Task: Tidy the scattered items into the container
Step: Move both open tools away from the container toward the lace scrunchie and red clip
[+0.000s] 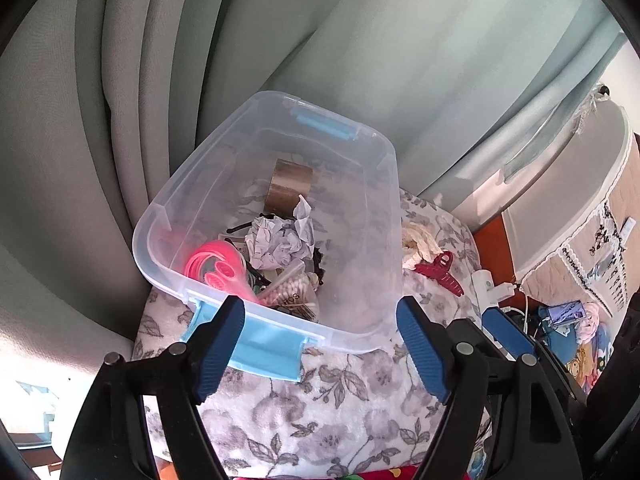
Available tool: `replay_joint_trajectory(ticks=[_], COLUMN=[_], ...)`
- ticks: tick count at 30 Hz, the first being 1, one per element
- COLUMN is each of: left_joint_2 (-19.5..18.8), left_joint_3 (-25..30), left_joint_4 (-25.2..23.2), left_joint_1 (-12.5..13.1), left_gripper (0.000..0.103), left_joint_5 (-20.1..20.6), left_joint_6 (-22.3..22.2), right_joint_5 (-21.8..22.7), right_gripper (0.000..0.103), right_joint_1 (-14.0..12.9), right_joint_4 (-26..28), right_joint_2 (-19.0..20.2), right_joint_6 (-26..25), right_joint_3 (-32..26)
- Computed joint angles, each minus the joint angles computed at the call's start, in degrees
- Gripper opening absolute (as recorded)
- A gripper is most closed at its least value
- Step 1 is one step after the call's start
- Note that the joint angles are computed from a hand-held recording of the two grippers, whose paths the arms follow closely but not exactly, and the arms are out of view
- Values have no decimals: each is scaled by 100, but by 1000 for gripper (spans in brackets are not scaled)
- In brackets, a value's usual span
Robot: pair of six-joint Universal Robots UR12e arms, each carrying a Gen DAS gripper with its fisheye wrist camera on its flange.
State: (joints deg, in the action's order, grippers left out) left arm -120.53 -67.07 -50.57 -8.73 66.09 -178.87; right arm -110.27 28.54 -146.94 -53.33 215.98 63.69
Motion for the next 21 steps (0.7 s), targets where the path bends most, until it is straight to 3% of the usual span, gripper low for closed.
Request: replay_joint_trajectory(ticks=[21], left_joint_2=[90], left_joint_3=[15], left_joint_4=[-63], left_joint_1=[-354], left_gripper=[79], left_joint_5=[457], left_joint_6=[333], right_joint_5=[-112], right_gripper=[78], right_joint_1=[-119], right_joint_4=[-888], right_joint_2=[-567], right_joint_6=[596], right_joint_3=[1050])
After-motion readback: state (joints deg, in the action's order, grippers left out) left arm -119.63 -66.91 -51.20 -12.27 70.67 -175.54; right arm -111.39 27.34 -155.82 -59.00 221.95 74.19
